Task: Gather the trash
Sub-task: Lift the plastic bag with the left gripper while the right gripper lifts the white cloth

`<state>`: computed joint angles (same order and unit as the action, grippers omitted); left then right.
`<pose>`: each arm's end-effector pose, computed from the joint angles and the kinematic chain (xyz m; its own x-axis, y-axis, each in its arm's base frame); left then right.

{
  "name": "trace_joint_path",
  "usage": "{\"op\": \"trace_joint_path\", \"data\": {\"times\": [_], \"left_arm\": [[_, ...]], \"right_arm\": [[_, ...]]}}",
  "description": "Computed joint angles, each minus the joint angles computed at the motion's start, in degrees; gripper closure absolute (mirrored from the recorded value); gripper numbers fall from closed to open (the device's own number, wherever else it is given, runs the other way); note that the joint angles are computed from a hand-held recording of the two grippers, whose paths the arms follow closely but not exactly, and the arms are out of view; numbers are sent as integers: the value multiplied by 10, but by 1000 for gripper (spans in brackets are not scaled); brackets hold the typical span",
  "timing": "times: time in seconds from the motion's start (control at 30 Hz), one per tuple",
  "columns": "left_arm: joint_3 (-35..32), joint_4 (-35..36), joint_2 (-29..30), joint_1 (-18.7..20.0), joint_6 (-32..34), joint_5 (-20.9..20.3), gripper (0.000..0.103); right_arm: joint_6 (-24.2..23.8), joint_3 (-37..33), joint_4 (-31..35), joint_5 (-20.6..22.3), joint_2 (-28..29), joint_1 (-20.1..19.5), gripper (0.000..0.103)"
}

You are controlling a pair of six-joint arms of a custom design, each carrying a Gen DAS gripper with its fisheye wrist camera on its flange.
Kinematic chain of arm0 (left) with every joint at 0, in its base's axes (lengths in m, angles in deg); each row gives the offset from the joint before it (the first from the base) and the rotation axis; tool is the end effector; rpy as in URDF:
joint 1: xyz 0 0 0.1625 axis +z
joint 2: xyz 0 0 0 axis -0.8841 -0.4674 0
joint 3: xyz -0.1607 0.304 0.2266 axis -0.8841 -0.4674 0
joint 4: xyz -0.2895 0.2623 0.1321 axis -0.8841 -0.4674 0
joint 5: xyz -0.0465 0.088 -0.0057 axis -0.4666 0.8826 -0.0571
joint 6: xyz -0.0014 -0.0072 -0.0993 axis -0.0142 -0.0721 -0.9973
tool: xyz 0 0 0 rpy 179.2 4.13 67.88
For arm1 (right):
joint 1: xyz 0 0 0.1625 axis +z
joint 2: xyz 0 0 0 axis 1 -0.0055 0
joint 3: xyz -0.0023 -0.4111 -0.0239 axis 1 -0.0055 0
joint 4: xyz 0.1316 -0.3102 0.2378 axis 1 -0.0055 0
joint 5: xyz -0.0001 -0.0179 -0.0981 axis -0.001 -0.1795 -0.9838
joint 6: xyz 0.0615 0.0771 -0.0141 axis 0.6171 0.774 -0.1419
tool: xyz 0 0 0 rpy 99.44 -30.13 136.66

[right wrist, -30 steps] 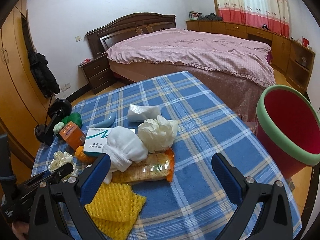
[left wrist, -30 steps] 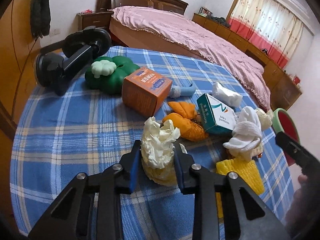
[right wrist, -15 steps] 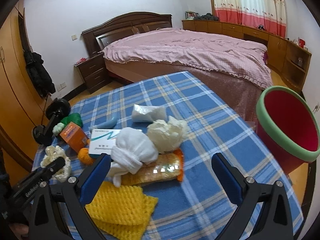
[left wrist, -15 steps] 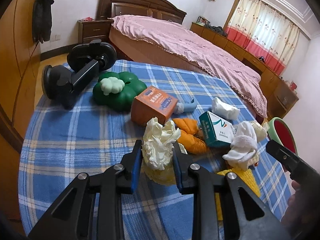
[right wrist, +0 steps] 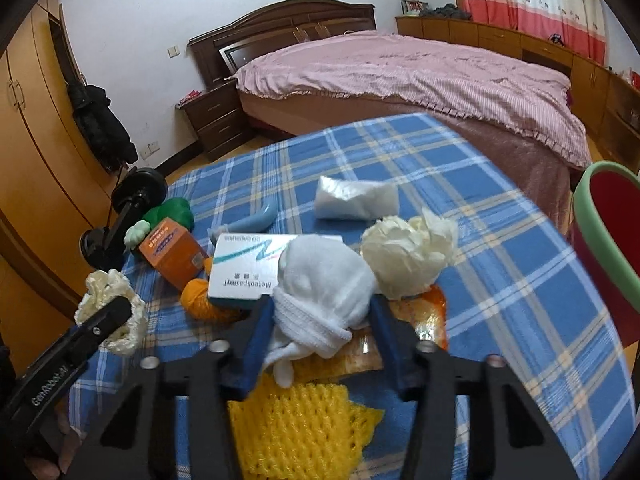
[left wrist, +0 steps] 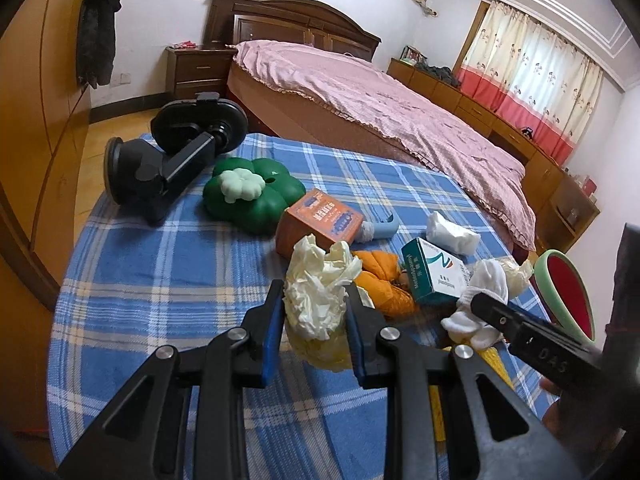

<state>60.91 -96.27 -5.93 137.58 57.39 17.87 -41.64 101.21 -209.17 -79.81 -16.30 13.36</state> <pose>-0.0316 -0.7909 0.1864 -0.8587 0.2517 -0.4465 0.4743 0.7203 -0.5061 0.2429 -0.7532 -0.0149 -0.8136 0.2312 0.5335 -0.2294 0.7155 -0.6599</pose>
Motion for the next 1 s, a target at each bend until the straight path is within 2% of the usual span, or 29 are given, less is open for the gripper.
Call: {"op": "trace_joint_path", "data": {"times": [0.17, 0.23, 0.6, 0.77, 1.0], "left_arm": [[13, -14, -7, -5, -1, 7, 74], [23, -19, -13, -8, -3, 5, 74], [70, -40, -46, -32, 1, -9, 74], [96, -55, -60, -48, 14, -16, 74], [102, -40, -58, -73, 25, -32, 74]], "right_arm": [[17, 36, -7, 34, -22, -5, 75], [18, 54, -18, 46, -31, -6, 77], [-40, 143, -151, 62, -75, 15, 77], [-46, 183, -199, 60, -102, 20, 77], [-44, 253, -255, 51, -152, 17, 77]]}}
